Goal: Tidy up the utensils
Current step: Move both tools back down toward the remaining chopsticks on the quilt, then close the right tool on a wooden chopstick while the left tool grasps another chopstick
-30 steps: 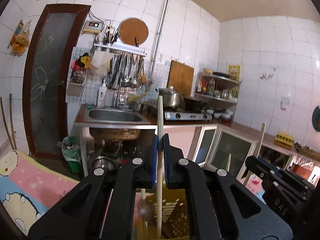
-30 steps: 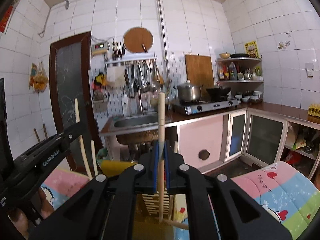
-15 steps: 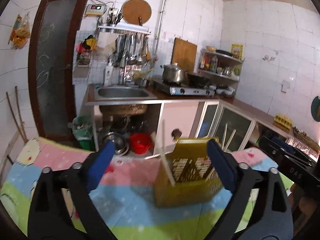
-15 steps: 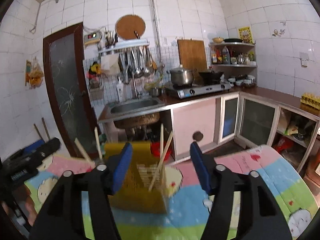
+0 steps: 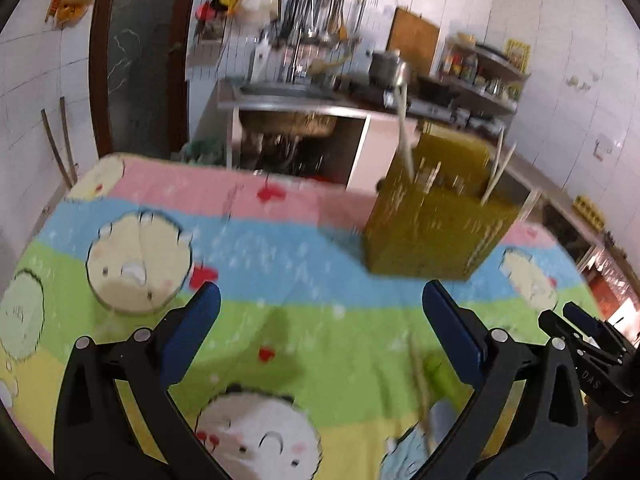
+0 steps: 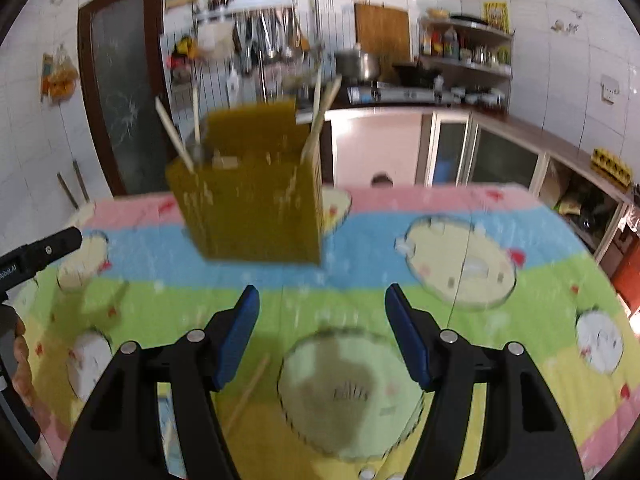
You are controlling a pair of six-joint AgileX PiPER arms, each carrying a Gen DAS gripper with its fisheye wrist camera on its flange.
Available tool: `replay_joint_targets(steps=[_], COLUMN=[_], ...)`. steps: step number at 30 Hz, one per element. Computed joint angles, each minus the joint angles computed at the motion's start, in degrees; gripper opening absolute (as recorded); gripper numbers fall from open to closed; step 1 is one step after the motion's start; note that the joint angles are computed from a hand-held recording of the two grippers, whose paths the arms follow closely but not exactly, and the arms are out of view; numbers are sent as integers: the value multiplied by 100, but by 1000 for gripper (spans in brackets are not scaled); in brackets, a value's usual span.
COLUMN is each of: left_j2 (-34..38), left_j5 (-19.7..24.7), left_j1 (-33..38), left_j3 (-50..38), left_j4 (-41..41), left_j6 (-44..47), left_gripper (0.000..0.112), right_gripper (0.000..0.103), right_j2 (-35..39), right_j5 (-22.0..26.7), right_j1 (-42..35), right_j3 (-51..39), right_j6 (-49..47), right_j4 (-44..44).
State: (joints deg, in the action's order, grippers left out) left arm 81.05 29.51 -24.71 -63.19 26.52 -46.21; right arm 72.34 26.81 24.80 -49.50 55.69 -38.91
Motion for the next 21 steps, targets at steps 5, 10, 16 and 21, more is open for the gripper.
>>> replay_joint_targets(steps=[5, 10, 16, 21], left_j2=[166, 235, 240, 293], left_j5=[77, 158, 300, 345], left_j1=[-190, -255, -404, -491], left_j3=[387, 598, 714, 647], left_j4=[191, 272, 641, 577], left_j6=[-148, -118, -509, -601], left_gripper=[98, 98, 98, 98], right_gripper=[65, 58, 36, 13], right_j2=[383, 814, 1325, 1473], right_j5=[267, 475, 791, 947], right_j1=[278, 438, 652, 768], right_j3=[2, -237, -637, -843], right_j6=[-23, -241, -394, -290], right_j4=[336, 935, 1318, 1244])
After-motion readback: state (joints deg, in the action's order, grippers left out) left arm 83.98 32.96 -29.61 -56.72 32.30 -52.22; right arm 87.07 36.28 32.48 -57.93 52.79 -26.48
